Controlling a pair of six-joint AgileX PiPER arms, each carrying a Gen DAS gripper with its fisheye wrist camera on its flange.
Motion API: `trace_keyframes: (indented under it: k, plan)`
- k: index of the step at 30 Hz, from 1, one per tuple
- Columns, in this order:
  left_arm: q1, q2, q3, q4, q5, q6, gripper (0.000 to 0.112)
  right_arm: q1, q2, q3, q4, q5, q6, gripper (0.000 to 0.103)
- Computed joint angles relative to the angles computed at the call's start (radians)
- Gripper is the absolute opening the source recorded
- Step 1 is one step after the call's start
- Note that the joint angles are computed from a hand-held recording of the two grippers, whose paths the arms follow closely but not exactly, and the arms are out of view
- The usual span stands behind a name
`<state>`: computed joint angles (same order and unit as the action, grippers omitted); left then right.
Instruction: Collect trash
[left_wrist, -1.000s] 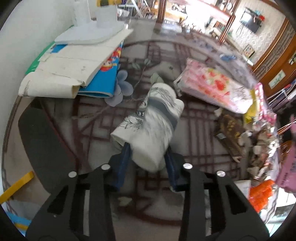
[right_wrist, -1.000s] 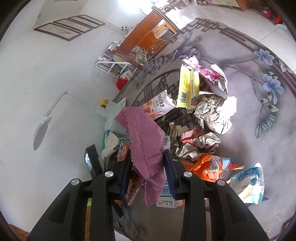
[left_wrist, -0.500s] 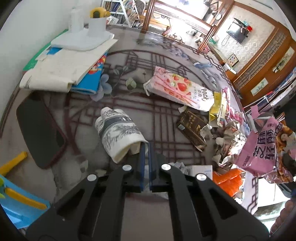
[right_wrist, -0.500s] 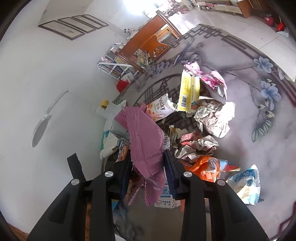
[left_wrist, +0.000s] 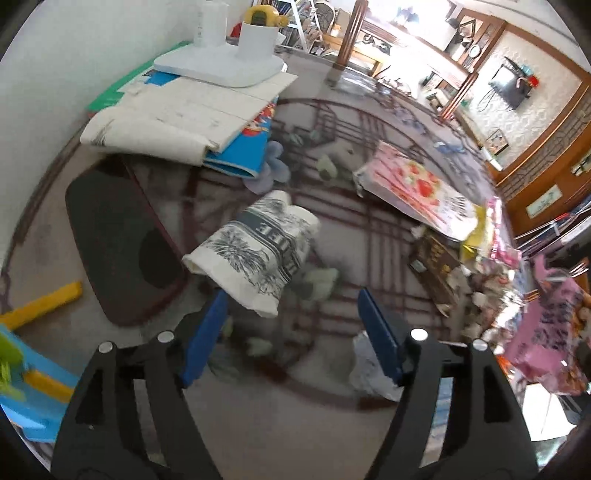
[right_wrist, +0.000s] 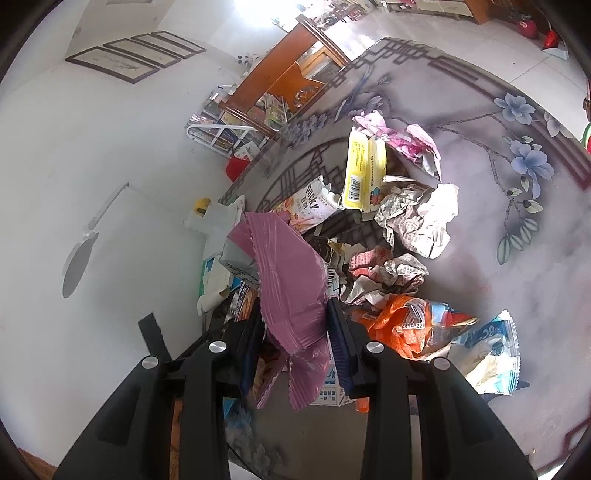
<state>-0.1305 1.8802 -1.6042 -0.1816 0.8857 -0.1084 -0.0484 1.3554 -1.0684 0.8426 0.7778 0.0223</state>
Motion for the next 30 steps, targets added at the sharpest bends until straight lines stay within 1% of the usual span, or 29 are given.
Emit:
trace_keyframes:
  k: [2, 4, 6, 7, 9, 11, 15, 17, 18, 20, 23, 25, 28, 30]
  plan:
    - [-0.013, 0.043, -0.049, 0.068, 0.022, -0.02, 0.07, -0.001, 0.007, -0.005, 0.005, 0.01, -0.004, 0.033]
    - [-0.015, 0.077, -0.079, 0.093, 0.034, -0.009, 0.07, -0.004, 0.012, -0.001, 0.022, 0.019, -0.014, 0.033]
    - [-0.016, 0.114, -0.124, 0.092, 0.081, 0.018, 0.07, -0.001, 0.013, -0.002, 0.012, 0.021, -0.006, 0.033]
    - [-0.012, 0.121, -0.137, 0.069, 0.103, 0.041, 0.07, 0.001, 0.011, 0.0, 0.009, 0.02, -0.001, 0.033]
    - [-0.009, 0.093, -0.108, 0.025, 0.092, 0.084, 0.07, 0.001, 0.007, 0.005, 0.004, 0.018, 0.005, 0.033]
    - [-0.017, 0.05, -0.065, 0.02, 0.064, 0.1, 0.07, -0.005, 0.003, 0.007, -0.002, 0.015, 0.011, 0.033]
    - [0.001, -0.001, -0.022, -0.018, 0.049, 0.068, 0.07, -0.013, -0.003, 0.013, -0.004, 0.012, 0.014, 0.033]
    - [0.002, -0.026, -0.005, -0.011, 0.029, 0.046, 0.07, -0.012, -0.004, 0.013, -0.004, 0.01, 0.014, 0.033]
    - [0.0, -0.019, -0.016, 0.004, 0.025, 0.041, 0.07, -0.011, -0.003, 0.012, -0.003, 0.009, 0.012, 0.033]
    - [-0.015, 0.015, -0.063, 0.053, 0.04, 0.019, 0.07, -0.007, 0.001, 0.009, -0.001, 0.01, 0.012, 0.033]
    - [-0.038, 0.084, -0.139, 0.13, 0.043, -0.019, 0.07, 0.003, 0.005, 0.005, 0.001, 0.009, 0.009, 0.033]
    - [-0.058, 0.148, -0.208, 0.185, 0.074, -0.031, 0.07, 0.009, 0.006, 0.003, -0.001, 0.009, 0.01, 0.033]
    - [-0.099, 0.205, -0.258, 0.306, 0.076, -0.063, 0.07, 0.015, -0.003, 0.006, -0.012, 0.008, 0.02, 0.033]
    - [-0.106, 0.245, -0.306, 0.317, 0.108, -0.051, 0.07, 0.012, -0.011, 0.011, -0.016, 0.006, 0.022, 0.033]
